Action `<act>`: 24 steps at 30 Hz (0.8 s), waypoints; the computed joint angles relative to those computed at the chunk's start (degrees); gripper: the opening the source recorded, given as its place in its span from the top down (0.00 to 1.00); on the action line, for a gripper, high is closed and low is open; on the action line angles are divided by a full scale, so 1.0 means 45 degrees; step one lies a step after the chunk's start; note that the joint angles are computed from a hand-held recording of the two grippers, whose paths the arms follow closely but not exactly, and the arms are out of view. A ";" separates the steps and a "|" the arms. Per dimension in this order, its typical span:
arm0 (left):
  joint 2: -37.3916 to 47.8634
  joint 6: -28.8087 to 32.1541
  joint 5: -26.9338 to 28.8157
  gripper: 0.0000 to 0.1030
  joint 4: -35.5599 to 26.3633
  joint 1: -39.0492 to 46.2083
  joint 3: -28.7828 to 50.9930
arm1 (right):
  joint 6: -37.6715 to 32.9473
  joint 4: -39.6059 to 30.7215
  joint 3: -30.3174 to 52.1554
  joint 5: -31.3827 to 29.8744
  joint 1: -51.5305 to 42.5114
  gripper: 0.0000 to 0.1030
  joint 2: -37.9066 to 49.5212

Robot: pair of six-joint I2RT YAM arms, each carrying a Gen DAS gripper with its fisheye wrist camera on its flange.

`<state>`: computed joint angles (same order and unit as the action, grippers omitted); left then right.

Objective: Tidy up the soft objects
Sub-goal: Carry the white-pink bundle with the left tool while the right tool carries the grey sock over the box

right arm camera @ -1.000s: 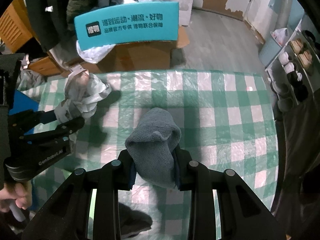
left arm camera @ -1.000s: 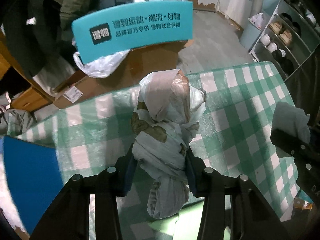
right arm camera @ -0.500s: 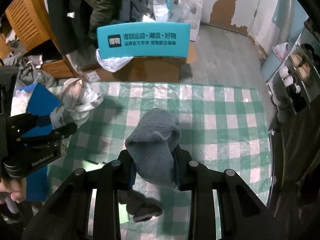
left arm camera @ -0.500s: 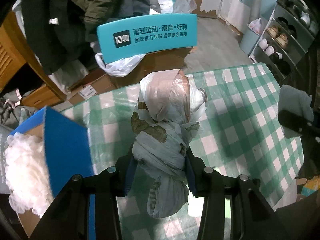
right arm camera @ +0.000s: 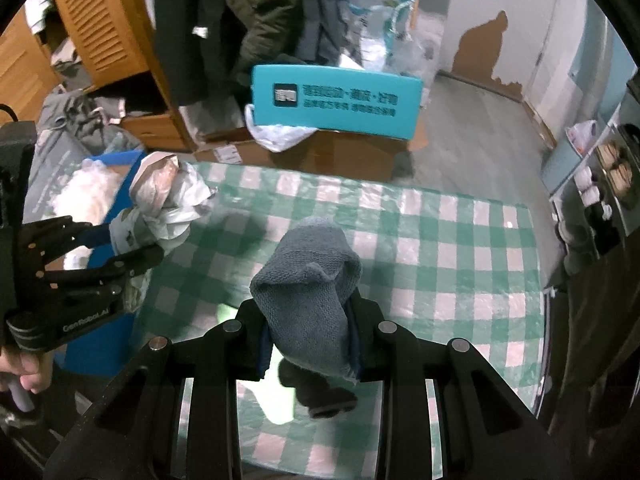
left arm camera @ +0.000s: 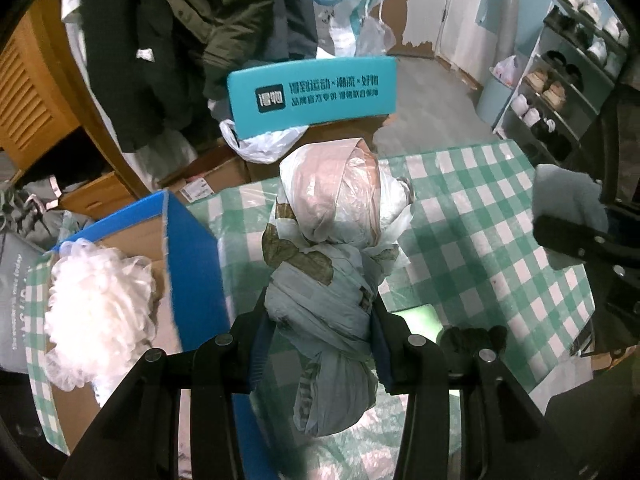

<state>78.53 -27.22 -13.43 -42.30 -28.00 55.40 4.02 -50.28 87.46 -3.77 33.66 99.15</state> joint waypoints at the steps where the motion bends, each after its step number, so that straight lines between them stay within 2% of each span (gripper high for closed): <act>1: -0.0217 -0.0010 -0.0003 0.57 -0.0012 0.0018 -0.0126 | 0.0044 -0.0020 0.0032 -0.0050 0.0062 0.73 -0.0034; 16: -0.3078 -0.0126 -0.0607 0.57 -0.1667 0.0368 -0.0992 | 0.0393 -0.0233 0.1124 -0.0164 0.1710 0.73 0.0523; 24: -0.5403 0.0548 -0.0643 0.57 -0.2647 0.1864 -0.1905 | 0.0570 -0.0653 0.2785 -0.0252 0.3020 0.73 0.1725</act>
